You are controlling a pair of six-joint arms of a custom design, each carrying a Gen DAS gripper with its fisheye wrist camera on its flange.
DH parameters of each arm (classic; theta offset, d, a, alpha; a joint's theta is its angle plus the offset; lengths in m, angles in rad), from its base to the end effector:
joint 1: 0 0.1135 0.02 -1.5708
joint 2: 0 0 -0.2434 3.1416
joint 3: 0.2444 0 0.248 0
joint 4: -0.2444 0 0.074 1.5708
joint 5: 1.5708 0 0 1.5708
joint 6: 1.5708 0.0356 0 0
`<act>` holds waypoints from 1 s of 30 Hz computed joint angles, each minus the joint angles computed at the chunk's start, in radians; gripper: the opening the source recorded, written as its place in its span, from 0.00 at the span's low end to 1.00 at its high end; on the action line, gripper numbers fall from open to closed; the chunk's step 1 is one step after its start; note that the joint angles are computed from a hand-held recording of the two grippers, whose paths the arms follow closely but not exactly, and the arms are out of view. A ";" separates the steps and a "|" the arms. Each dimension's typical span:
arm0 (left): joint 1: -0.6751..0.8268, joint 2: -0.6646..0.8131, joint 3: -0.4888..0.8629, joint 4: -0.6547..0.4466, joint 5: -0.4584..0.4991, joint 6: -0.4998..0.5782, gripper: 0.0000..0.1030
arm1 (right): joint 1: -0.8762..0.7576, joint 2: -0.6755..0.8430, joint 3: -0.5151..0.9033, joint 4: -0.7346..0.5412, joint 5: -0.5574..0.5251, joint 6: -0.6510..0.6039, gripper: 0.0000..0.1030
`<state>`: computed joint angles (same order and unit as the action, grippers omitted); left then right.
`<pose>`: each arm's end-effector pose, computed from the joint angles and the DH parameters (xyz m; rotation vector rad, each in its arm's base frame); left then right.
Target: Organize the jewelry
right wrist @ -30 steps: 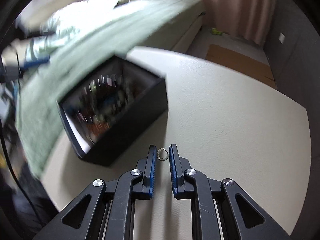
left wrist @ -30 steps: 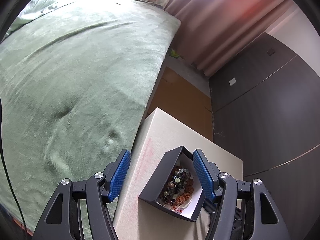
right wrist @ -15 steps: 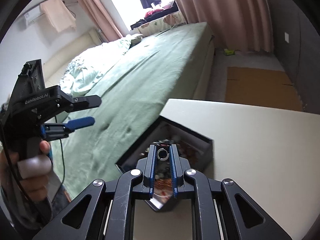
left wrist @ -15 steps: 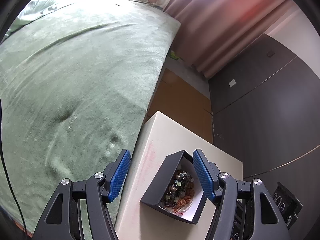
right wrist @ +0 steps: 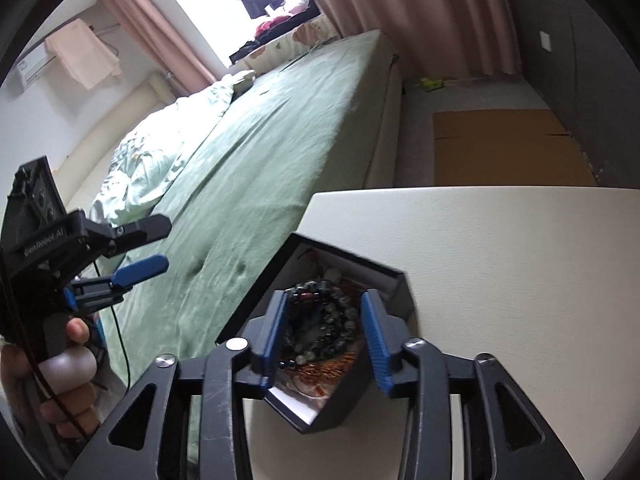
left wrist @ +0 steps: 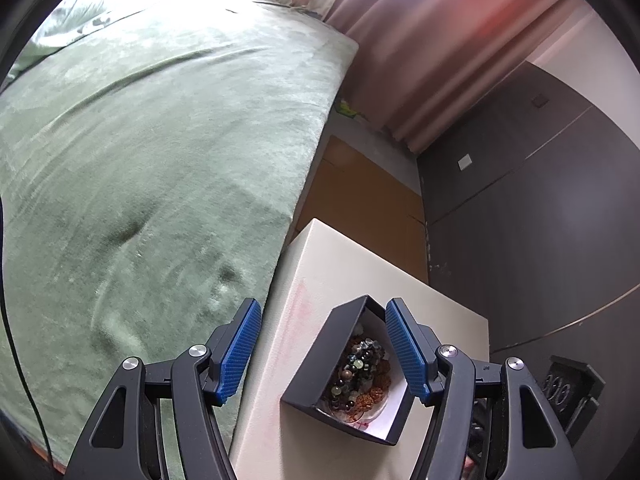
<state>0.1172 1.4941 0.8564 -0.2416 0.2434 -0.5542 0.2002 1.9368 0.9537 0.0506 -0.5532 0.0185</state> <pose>0.2986 0.0265 0.1775 -0.7122 2.3722 -0.4887 0.3418 0.0884 0.0900 -0.4529 2.4283 0.7827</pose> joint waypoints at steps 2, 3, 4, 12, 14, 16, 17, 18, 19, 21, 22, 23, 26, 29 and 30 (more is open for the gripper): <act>-0.016 -0.006 -0.003 -0.002 -0.013 0.001 0.64 | -0.024 -0.023 -0.016 -0.004 -0.007 0.003 0.48; -0.027 -0.015 -0.010 0.000 -0.022 0.003 0.64 | -0.036 -0.034 -0.022 -0.012 -0.006 0.004 0.49; -0.037 -0.027 -0.020 0.006 -0.032 0.001 0.64 | -0.051 -0.048 -0.031 -0.021 -0.005 0.005 0.51; -0.178 -0.121 -0.075 0.006 -0.198 0.012 0.79 | -0.136 -0.136 -0.084 -0.099 0.007 -0.012 0.70; -0.219 -0.144 -0.095 0.019 -0.242 -0.001 0.90 | -0.156 -0.165 -0.102 -0.124 0.021 -0.030 0.73; -0.267 -0.162 -0.110 0.024 -0.293 -0.008 0.93 | -0.171 -0.194 -0.117 -0.145 0.029 -0.046 0.81; -0.292 -0.165 -0.112 0.026 -0.313 -0.008 0.94 | -0.183 -0.215 -0.130 -0.151 0.029 -0.054 0.84; -0.312 -0.167 -0.113 0.024 -0.328 -0.008 0.94 | -0.199 -0.235 -0.141 -0.158 0.024 -0.063 0.85; -0.338 -0.170 -0.116 0.026 -0.345 -0.009 0.94 | -0.214 -0.254 -0.149 -0.168 0.018 -0.071 0.87; -0.383 -0.176 -0.121 0.031 -0.380 -0.014 0.94 | -0.246 -0.287 -0.167 -0.180 0.005 -0.085 0.91; -0.406 -0.183 -0.127 0.037 -0.402 -0.019 0.94 | -0.261 -0.305 -0.177 -0.186 0.005 -0.096 0.95; -0.430 -0.193 -0.134 0.043 -0.427 -0.025 0.95 | -0.269 -0.316 -0.184 -0.190 0.006 -0.102 0.96; -0.497 -0.218 -0.155 0.061 -0.492 -0.041 0.96 | -0.308 -0.344 -0.199 -0.214 -0.001 -0.133 0.97; -0.554 -0.238 -0.170 0.061 -0.547 -0.065 0.96 | -0.340 -0.375 -0.214 -0.241 -0.007 -0.167 0.97; -0.571 -0.245 -0.175 0.059 -0.563 -0.072 0.96 | -0.352 -0.386 -0.220 -0.249 -0.013 -0.179 0.98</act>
<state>-0.4541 1.2494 0.6809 -0.1826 -0.3199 -0.6267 -0.1517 1.5505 0.7332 -0.1982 -0.5662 -0.1600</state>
